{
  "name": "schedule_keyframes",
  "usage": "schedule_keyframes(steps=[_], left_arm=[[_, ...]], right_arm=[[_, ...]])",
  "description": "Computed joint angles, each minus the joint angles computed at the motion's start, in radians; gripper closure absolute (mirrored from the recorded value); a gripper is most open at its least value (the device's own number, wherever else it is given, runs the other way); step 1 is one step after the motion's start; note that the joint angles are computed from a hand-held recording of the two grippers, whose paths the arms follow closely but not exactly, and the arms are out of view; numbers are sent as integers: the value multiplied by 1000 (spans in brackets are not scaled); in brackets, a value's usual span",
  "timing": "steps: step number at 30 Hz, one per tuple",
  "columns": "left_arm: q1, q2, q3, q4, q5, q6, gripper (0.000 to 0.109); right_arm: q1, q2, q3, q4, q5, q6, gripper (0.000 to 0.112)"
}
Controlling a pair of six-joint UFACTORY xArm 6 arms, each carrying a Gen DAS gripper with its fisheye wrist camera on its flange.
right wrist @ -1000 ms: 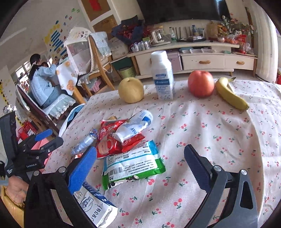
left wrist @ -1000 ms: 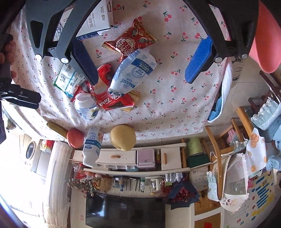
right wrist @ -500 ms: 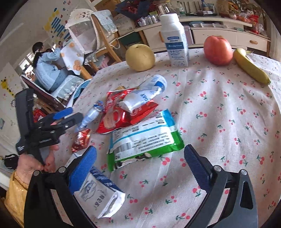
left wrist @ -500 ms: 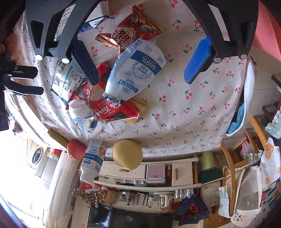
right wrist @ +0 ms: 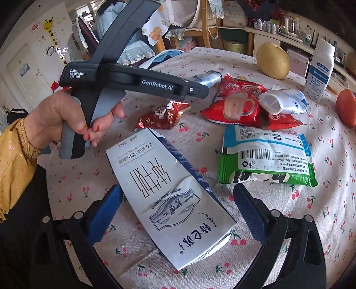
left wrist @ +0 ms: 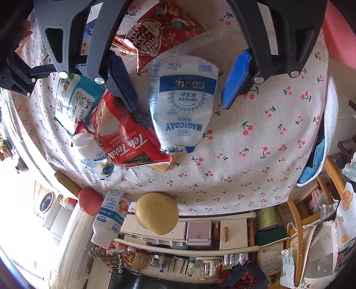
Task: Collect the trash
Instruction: 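Grasp the white MAGICDAY bag with the left tool while the right tool grasps a white milk carton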
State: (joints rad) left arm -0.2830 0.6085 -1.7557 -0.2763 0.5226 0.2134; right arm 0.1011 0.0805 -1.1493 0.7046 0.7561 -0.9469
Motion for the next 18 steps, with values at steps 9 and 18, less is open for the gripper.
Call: schedule_keyframes(steps=[9,18], left_arm=[[-3,10,-5,44,-10,-91,48],[-7,-24,51,161,-48,-242,49]], right_arm=[[8,-11,16,4,-17,-2,16],[26,-34,56,-7,-69,-12,39]])
